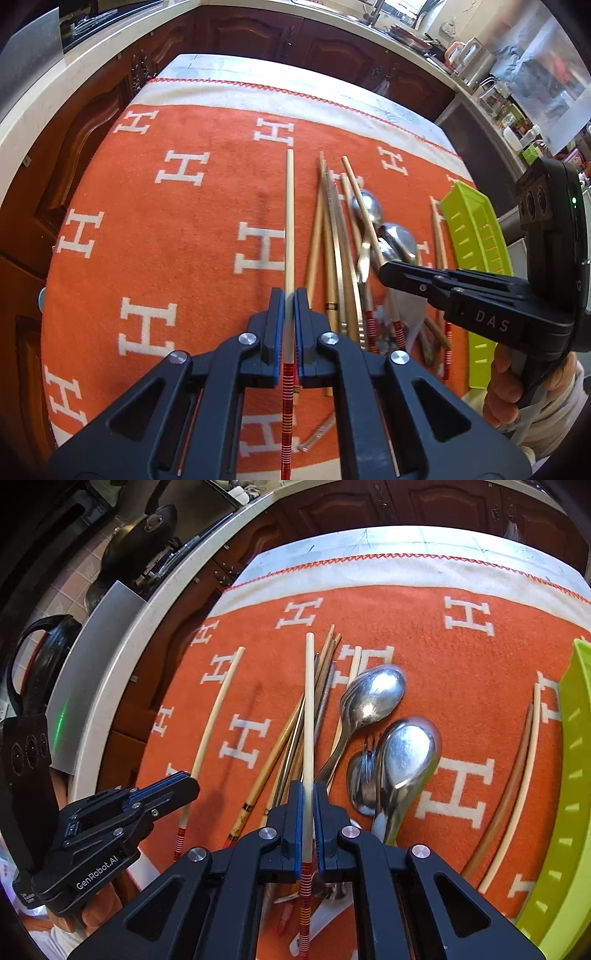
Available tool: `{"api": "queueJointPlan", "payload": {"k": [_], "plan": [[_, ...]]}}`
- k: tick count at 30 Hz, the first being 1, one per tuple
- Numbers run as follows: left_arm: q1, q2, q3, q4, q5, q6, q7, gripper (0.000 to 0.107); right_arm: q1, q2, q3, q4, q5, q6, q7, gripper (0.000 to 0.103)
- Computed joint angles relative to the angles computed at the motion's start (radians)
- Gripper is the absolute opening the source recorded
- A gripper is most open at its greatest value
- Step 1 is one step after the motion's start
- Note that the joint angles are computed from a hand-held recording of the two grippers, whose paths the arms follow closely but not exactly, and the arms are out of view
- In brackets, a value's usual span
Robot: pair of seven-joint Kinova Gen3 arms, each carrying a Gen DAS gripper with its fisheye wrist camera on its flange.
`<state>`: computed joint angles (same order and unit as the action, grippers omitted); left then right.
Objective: Organize utensils
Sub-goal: 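Carry both chopsticks over the green tray and open both tools to drop them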
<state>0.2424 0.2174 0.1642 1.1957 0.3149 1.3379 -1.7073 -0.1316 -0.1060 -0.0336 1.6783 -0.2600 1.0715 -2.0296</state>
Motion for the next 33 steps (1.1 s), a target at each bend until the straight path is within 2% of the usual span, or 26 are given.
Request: {"api": "queueJointPlan", "payload": {"k": [6, 10, 14, 17, 20, 25, 27, 30, 33], "plan": [[0.015, -0.037, 0.015, -0.035, 0.029, 0.033, 0.010, 0.003, 0.024, -0.125, 0.044, 0.037, -0.065, 0.011, -0.005, 0.005], [0.050, -0.052, 0.035, -0.082, 0.049, 0.060, 0.023, 0.003, 0.061, -0.242, 0.070, 0.016, -0.043, 0.089, -0.048, 0.005], [0.134, -0.028, 0.073, -0.171, 0.044, 0.091, 0.074, 0.003, 0.113, -0.344, 0.107, -0.039, 0.032, 0.218, -0.074, 0.005], [0.248, 0.036, 0.103, -0.282, -0.003, 0.125, 0.149, 0.003, 0.150, -0.387, 0.132, -0.070, 0.102, 0.305, -0.072, 0.005], [0.369, 0.106, 0.113, -0.391, -0.060, 0.161, 0.222, 0.003, 0.181, -0.409, 0.190, -0.081, 0.149, 0.380, -0.054, 0.005], [0.528, 0.215, 0.095, -0.530, -0.133, 0.219, 0.300, 0.003, 0.207, -0.408, 0.276, -0.047, 0.183, 0.427, 0.016, 0.006], [0.563, 0.247, 0.083, -0.556, -0.146, 0.239, 0.318, 0.003, 0.220, -0.401, 0.302, -0.028, 0.192, 0.435, 0.047, 0.006], [0.609, 0.257, 0.057, -0.552, -0.191, 0.239, 0.318, 0.004, 0.258, -0.398, 0.294, 0.004, 0.218, 0.434, 0.064, 0.009], [0.611, 0.232, 0.048, -0.518, -0.207, 0.226, 0.322, 0.005, 0.285, -0.420, 0.280, 0.034, 0.216, 0.420, 0.071, 0.018]]}}
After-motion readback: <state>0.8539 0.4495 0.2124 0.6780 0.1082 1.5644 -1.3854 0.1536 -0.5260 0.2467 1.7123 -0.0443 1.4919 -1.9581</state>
